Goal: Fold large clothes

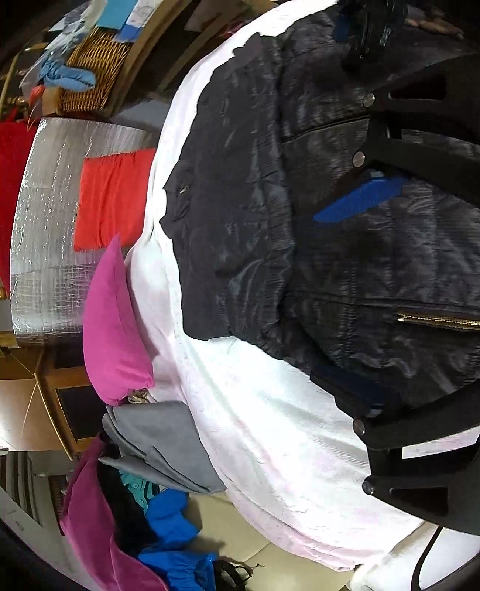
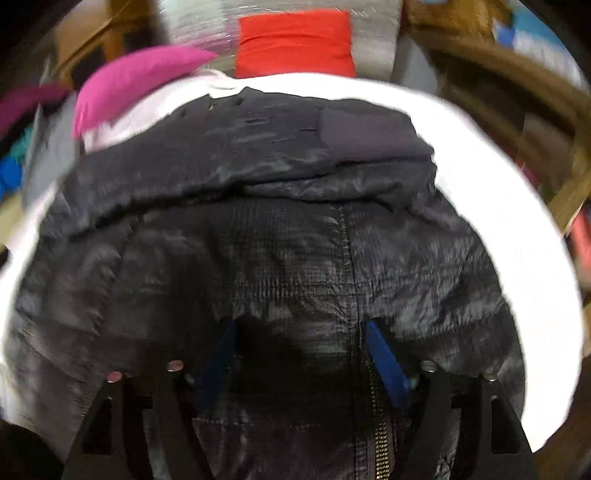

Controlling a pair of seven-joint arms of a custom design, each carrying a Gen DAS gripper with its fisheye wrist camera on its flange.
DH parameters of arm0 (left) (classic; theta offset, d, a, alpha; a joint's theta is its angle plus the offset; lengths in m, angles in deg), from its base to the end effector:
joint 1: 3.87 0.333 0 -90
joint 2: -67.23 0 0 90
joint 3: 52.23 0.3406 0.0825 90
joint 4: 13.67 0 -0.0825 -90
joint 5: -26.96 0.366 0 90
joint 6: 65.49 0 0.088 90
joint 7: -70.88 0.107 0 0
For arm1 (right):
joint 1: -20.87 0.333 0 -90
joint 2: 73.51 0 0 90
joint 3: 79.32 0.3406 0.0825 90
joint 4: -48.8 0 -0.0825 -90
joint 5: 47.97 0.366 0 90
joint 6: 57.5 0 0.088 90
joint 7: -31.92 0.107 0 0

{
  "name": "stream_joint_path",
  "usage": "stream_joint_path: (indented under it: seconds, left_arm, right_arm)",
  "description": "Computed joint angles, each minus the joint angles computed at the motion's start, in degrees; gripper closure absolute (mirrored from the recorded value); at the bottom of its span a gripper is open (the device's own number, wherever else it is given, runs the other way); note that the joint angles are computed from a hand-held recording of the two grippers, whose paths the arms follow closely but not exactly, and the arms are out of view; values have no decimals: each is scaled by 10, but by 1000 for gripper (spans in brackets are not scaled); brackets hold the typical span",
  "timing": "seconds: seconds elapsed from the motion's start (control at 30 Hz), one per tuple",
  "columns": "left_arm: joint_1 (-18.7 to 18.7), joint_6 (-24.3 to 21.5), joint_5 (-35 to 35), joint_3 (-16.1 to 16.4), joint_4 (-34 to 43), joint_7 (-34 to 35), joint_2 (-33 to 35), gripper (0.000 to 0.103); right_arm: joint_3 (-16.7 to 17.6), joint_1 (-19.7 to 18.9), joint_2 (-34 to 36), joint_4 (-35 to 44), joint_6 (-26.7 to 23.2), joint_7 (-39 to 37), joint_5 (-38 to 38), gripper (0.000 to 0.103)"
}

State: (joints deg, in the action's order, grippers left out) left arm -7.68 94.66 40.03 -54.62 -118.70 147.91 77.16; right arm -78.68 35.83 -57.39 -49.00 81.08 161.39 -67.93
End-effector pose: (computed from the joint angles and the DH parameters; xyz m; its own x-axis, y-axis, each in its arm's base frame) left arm 0.6393 -0.0780 0.5607 -0.0446 -0.9983 -0.0383 -0.6958 0.0586 -0.7158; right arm 0.6427 0.1769 0.5041 -0.2039 -0.9790 -0.0009 -0.8547 0.1785 -0.4874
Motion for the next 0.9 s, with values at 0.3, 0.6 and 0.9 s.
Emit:
stream_joint_path:
  seconds: [0.3,0.6,0.9]
  left_arm:
    - [3,19,29,2,-51,-25,-30,22]
    - [15,51,62,0,-90,-49,-50,20]
    - [31,66,129,2,-128,-108,-75,16]
  right_arm:
    - [-14,10,-2,-18,9,89,-42,0]
    - [-10,7,-22,-48,32,113,-70,0]
    - [-4,3,-106,-158,95,136,-113,0]
